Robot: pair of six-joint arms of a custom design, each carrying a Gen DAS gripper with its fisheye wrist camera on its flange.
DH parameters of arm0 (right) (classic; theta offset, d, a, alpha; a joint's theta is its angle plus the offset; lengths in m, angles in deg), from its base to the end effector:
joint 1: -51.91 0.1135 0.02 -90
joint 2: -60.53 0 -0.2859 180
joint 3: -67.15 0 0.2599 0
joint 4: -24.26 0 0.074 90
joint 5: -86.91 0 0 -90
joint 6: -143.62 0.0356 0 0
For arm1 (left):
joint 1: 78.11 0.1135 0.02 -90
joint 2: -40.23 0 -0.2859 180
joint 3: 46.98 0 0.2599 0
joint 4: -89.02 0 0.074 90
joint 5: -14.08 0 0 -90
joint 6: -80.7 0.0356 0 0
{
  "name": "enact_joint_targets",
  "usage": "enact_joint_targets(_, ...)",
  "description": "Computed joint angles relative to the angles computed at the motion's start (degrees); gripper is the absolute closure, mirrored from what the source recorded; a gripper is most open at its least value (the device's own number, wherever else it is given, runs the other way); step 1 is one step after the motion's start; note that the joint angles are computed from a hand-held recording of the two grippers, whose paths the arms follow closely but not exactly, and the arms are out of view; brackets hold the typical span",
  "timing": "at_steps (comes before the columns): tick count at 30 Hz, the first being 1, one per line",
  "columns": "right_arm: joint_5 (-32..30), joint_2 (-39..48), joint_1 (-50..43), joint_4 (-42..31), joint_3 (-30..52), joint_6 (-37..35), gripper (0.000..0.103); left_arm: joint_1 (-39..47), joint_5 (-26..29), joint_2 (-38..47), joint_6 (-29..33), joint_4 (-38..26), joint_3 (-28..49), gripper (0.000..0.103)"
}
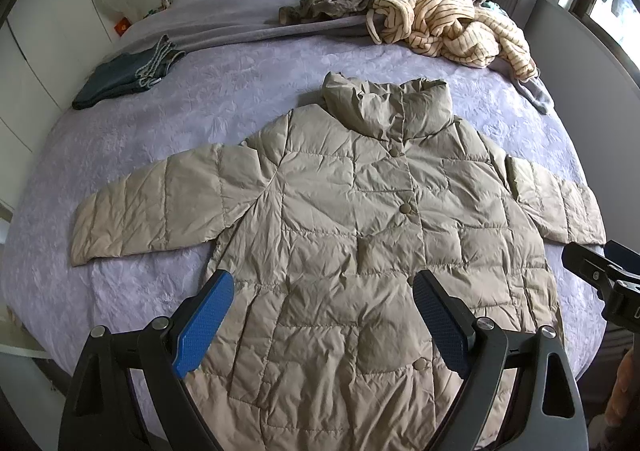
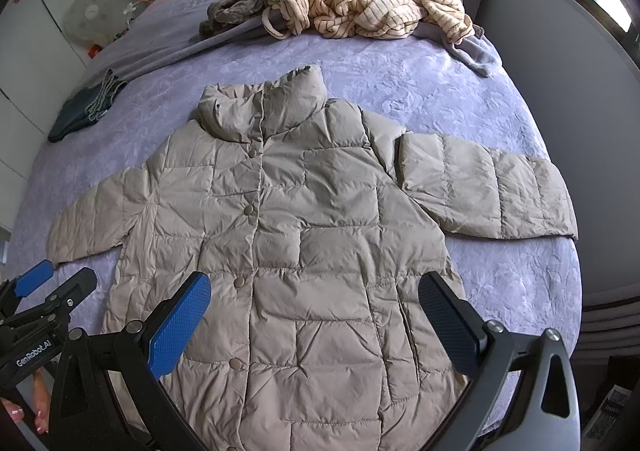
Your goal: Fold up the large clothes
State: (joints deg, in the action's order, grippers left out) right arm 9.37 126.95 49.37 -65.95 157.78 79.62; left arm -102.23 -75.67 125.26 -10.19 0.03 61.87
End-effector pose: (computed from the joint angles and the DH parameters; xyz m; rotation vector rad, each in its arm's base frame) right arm 0.1864 -0.0160 0.3827 0.7219 2.5856 -0.1709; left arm 0.2546 -0.1142 0.4038 0.5482 2.6604 -0.1353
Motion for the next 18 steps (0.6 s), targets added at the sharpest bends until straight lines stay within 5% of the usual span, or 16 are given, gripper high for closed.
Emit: enact_joint_targets(18,0.1,0.3,0.1,0.0,0.1,0.2,0.0,0.3,0.3,0.5,0.3,-0.3,0.6,0.011)
